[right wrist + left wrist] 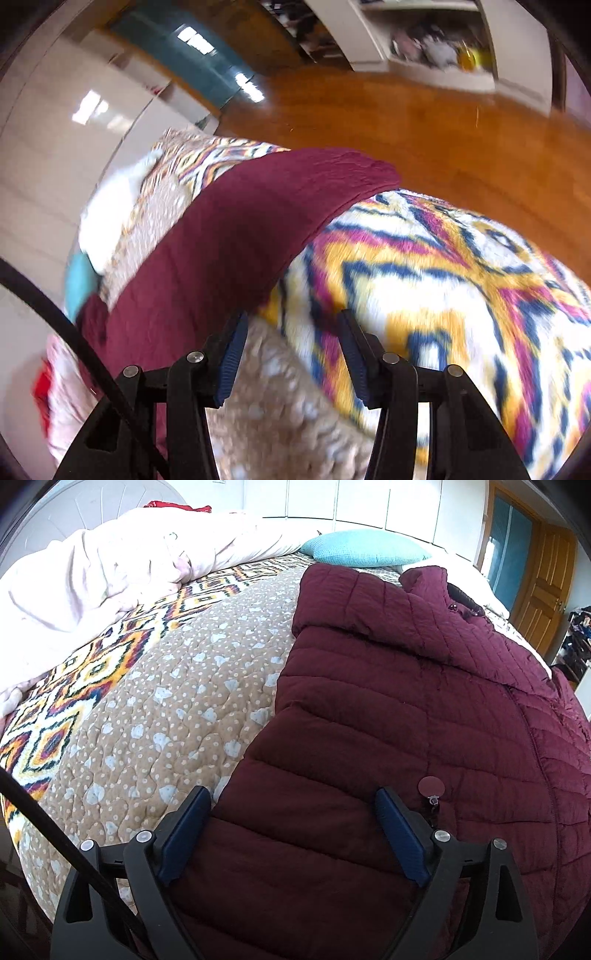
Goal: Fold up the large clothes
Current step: 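Grasp the other sleeve cuff with the right tool, then fold the sleeve across the jacket body with the right tool and release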
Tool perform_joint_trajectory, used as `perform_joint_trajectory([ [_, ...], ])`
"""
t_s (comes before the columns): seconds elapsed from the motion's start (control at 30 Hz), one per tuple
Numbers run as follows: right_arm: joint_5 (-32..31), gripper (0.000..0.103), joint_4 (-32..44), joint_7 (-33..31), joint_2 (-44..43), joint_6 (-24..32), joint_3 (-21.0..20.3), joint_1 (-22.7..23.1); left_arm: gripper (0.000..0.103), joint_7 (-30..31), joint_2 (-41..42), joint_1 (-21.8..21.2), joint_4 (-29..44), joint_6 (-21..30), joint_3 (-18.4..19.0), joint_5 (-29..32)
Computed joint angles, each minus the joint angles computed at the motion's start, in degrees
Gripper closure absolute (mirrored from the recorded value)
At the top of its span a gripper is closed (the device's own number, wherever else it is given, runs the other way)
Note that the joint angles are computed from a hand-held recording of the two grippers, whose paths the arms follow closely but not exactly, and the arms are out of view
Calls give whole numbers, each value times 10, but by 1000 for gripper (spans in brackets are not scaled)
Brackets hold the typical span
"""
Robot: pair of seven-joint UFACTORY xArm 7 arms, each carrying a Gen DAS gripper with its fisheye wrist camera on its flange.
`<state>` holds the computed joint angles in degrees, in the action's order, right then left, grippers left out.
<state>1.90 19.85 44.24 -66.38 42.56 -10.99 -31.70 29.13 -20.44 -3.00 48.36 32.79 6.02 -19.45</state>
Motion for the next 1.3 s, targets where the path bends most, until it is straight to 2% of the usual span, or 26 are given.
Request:
perform_joint_trajectory([
  [0.13,-1,49,32,-22,84,-62,-18,13,12,-13,1,6,0,-3,-9,17],
  [0.27,-5,51,62,-20,151,-86,-13,-1,10,-25,3,9,0,-6,-13,30],
  [0.33,-37,84,104,-18,195,-48,15,-19,10,-30,4,9,-1,-7,-14,35],
  [0.4,-80,91,141,-16,218,-21,46,-31,10,-30,3,8,-1,-8,-13,36],
  [0.47,-152,92,174,-11,215,6,96,-43,10,-30,4,6,-1,-8,-11,35],
  [0.53,-215,93,224,-14,211,40,151,-32,10,-30,3,5,-1,-9,-11,35],
  [0.6,-240,94,264,-23,212,46,177,3,10,-30,3,5,-1,-9,-11,34],
  [0.73,-279,94,361,-55,259,64,256,91,10,-26,3,2,1,-7,-7,28],
  [0.83,-262,94,415,-88,336,58,293,179,10,-19,3,-1,2,-3,-2,18],
  [0.93,-240,94,436,-96,412,53,322,251,10,-10,2,-4,3,0,2,5],
  [1.03,-192,93,436,-113,481,44,314,313,10,3,1,-7,3,5,9,-11],
  [1.1,-193,89,428,-100,505,54,323,340,10,13,0,-9,4,9,13,-22],
  [1.17,-228,82,411,-72,498,69,337,359,10,21,-1,-9,4,12,15,-32],
  [1.2,-221,71,400,-80,485,70,328,372,10,26,-1,-11,4,13,17,-39],
  [1.3,-195,69,368,-100,436,75,296,412,10,34,-1,-10,5,16,19,-52],
])
